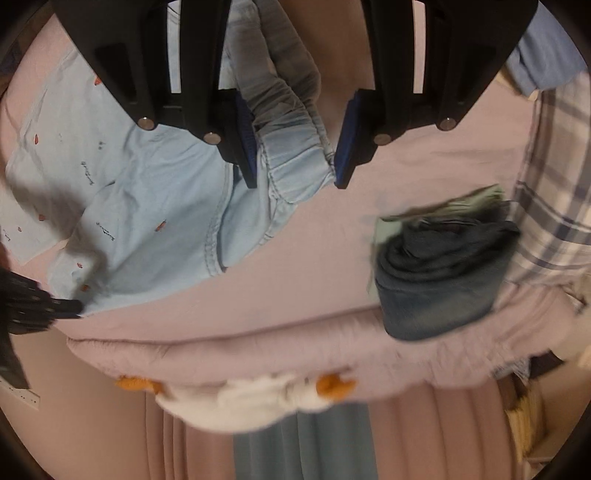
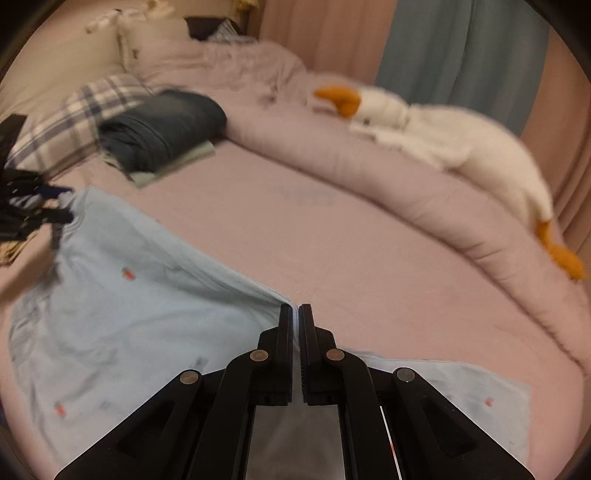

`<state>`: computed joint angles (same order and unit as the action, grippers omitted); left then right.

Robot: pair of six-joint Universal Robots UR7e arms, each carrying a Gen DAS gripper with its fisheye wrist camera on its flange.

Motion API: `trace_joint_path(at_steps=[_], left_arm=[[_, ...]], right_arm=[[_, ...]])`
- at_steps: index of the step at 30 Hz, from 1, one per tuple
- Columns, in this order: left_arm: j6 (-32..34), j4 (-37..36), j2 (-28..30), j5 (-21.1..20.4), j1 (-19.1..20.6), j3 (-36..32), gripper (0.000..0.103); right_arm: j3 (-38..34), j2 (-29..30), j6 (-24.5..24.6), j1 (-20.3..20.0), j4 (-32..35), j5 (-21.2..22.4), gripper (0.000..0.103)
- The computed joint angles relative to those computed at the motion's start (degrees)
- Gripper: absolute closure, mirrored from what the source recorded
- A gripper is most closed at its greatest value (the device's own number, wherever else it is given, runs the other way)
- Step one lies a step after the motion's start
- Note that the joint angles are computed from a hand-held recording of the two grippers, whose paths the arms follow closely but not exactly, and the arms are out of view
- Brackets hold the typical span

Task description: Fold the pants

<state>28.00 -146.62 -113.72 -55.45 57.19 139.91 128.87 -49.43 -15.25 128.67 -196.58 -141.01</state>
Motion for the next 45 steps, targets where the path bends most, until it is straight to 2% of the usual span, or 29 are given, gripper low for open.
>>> trace_joint_path(at_steps=[2,5,7,9,12,13,15,18,20,22,24,26,28,31,34,37,39,42,43,44,45], left_arm=[[0.13,-2.0,-5.8,-0.31,-1.85,4.19,0.063],[-1.33,1.51,-15.55,-1.11,-3.1,8.38,0.063],[-4.09,8.78,-23.81,0.66,-5.35,10.83,0.063],[-7.92,18.34,-31.19,2.99,-7.43,12.13,0.061],[-15.51,26.12,-34.88,2.37,-5.23,11.77,0.061],[-18.42,27.46,-34.98,0.16,-2.7,11.14,0.062],[-23.5,28.97,-35.03,-2.83,0.1,10.32,0.063],[-26.8,24.79,-34.35,-14.54,6.64,9.87,0.063],[-28.14,18.27,-30.12,-24.62,13.12,9.53,0.063],[-30.32,15.0,-26.41,-29.67,16.35,9.34,0.063],[-36.07,14.36,-22.69,-29.56,16.21,8.9,0.063],[-40.72,12.77,-19.16,-31.9,17.77,8.42,0.063],[-43.44,11.64,-17.76,-32.39,17.92,8.46,0.062],[-49.23,13.76,-17.97,-29.34,14.99,8.75,0.061],[-51.71,14.35,-19.15,-29.81,14.13,8.64,0.047],[-53.82,14.21,-18.93,-28.88,12.81,8.68,0.045],[-53.73,12.04,-17.42,-29.34,13.77,8.72,0.045],[-53.32,4.49,-13.69,-30.1,15.55,9.37,0.051],[-53.87,3.11,-13.28,-30.2,15.85,9.59,0.074],[-55.22,2.4,-13.39,-28.93,15.45,9.78,0.085],[-55.7,2.37,-13.93,-28.12,14.95,9.92,0.083]], right_arm=[[3.13,-1.91,1.6,3.81,-0.65,-1.02,0.099],[6.51,-3.46,4.43,7.95,1.69,-3.04,0.099],[8.37,-3.91,7.57,10.36,4.54,-3.69,0.099],[10.8,-4.02,10.75,11.76,5.96,-2.43,0.099],[13.4,-1.91,15.48,13.8,8.1,-0.98,0.099],[14.12,-1.11,16.86,13.51,8.74,0.48,0.099],[14.72,1.5,18.39,13.38,7.91,0.43,0.099],[15.08,5.7,17.74,11.27,2.27,0.69,0.099],[15.09,6.27,16.63,9.84,-1.03,1.37,0.099],[15.03,5.95,16.6,9.5,-2.3,1.89,0.099],[14.93,5.49,15.4,9.6,-3.61,1.84,0.099],[14.65,5.14,14.56,9.68,-4.91,1.94,0.099],[14.56,5.0,15.2,10.4,-5.62,1.85,0.099],[14.0,4.49,14.59,10.73,-7.25,2.01,0.099],[13.43,4.39,14.68,11.27,-7.8,1.29,0.099],[12.72,3.92,13.49,11.26,-9.16,0.84,0.099],[13.06,3.31,14.2,11.59,-9.89,1.49,0.099],[13.16,3.11,14.38,12.25,-9.71,1.37,0.099],[13.35,2.98,14.83,12.27,-9.23,1.55,0.099],[13.62,2.94,15.39,12.29,-8.68,1.7,0.099],[13.87,3.0,15.75,12.39,-8.3,1.57,0.099]])
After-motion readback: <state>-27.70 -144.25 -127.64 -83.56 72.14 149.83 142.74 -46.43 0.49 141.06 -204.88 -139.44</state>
